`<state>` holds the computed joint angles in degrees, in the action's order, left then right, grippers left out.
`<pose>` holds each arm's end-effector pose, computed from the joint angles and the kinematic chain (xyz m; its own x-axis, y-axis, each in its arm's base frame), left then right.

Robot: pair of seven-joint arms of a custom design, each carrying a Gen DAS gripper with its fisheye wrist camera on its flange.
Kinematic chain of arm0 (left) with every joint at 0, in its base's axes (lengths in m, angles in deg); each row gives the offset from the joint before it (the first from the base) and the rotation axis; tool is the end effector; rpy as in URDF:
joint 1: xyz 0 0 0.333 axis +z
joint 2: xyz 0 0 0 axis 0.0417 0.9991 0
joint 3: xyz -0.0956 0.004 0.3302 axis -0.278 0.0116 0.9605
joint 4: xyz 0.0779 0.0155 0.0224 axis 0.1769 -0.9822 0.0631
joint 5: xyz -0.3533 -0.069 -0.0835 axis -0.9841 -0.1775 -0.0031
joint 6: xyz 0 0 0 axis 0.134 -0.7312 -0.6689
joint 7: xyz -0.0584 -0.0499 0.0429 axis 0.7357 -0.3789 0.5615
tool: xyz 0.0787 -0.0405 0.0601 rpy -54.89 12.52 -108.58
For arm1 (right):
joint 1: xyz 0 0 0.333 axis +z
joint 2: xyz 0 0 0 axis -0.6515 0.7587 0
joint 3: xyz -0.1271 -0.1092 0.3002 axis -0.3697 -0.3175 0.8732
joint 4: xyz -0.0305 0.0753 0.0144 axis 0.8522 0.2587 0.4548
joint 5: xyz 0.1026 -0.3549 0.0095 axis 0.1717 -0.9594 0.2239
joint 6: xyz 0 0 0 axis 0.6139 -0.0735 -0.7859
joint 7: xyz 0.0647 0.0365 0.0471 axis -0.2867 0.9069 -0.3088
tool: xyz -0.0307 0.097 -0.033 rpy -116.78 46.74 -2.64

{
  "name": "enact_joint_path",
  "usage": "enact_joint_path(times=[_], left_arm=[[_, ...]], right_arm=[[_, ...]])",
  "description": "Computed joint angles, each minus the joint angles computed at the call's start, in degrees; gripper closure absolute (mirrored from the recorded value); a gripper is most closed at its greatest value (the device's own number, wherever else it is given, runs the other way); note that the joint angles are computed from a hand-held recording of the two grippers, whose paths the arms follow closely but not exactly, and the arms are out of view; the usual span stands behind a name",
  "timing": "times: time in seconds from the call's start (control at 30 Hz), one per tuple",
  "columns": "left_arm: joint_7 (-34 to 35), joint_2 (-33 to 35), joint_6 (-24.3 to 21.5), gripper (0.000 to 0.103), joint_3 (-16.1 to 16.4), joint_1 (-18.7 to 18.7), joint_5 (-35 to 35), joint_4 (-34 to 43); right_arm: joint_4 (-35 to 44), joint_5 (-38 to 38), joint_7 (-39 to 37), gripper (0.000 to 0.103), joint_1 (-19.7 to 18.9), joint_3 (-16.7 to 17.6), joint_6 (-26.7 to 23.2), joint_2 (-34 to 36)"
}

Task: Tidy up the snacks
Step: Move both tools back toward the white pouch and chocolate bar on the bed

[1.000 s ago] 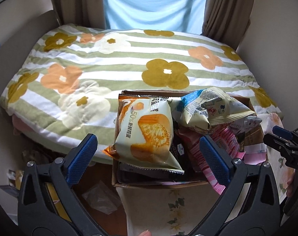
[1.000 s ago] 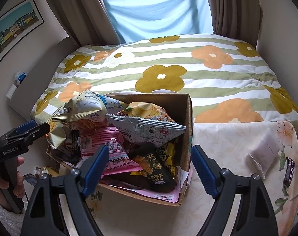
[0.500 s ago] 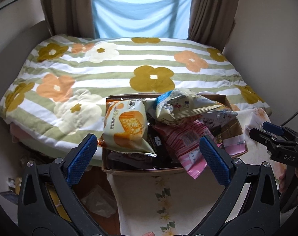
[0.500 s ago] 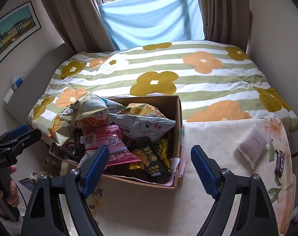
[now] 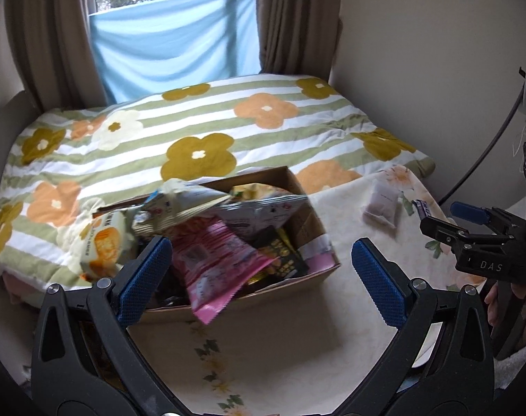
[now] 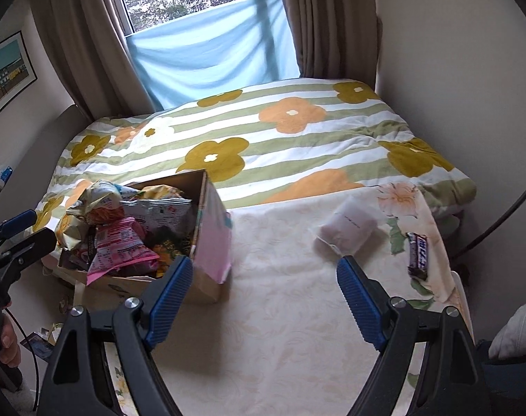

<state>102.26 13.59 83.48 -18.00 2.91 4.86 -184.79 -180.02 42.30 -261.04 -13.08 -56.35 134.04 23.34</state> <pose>0.5585 -0.0567 0.5922 -0.7347 -0.6771 0.0423 -0.5237 0.5263 -0.6699 0.4170 0.3280 0.5639 -0.5022 -0.8491 -0.1637 -0.6306 0.4891 -0.6027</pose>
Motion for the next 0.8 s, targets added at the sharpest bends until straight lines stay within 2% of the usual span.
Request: enact_joint_path(times=[0.23, 0.47, 0.6, 0.8], left_arm=[[-3.45, -2.47, 1.79, 0.0, -3.73, -5.61, -0.53, -3.94], [-8.91, 1.07, 4.7, 0.0, -7.48, -11.86, 1.95, -3.1], [-12.08, 5.09, 6.45, 0.0, -9.38, -14.72, 5.29, -1.36], [-15.73, 12.72, 9.88, 0.0, -11.02, -18.11, 13.94, 1.78]], right_arm=[[-11.96, 4.06, -2.17, 0.021, -2.64, -1.12, 0.62, -11.48], [-21.13, 8.1, -4.59, 0.021, -6.45, -1.55, 0.8, -19.17], [-26.62, 10.4, -5.99, 0.021, -8.13, -3.36, 6.12, -21.87], [-31.52, 11.87, -6.06, 0.021, -11.25, -3.54, 13.52, -21.32]])
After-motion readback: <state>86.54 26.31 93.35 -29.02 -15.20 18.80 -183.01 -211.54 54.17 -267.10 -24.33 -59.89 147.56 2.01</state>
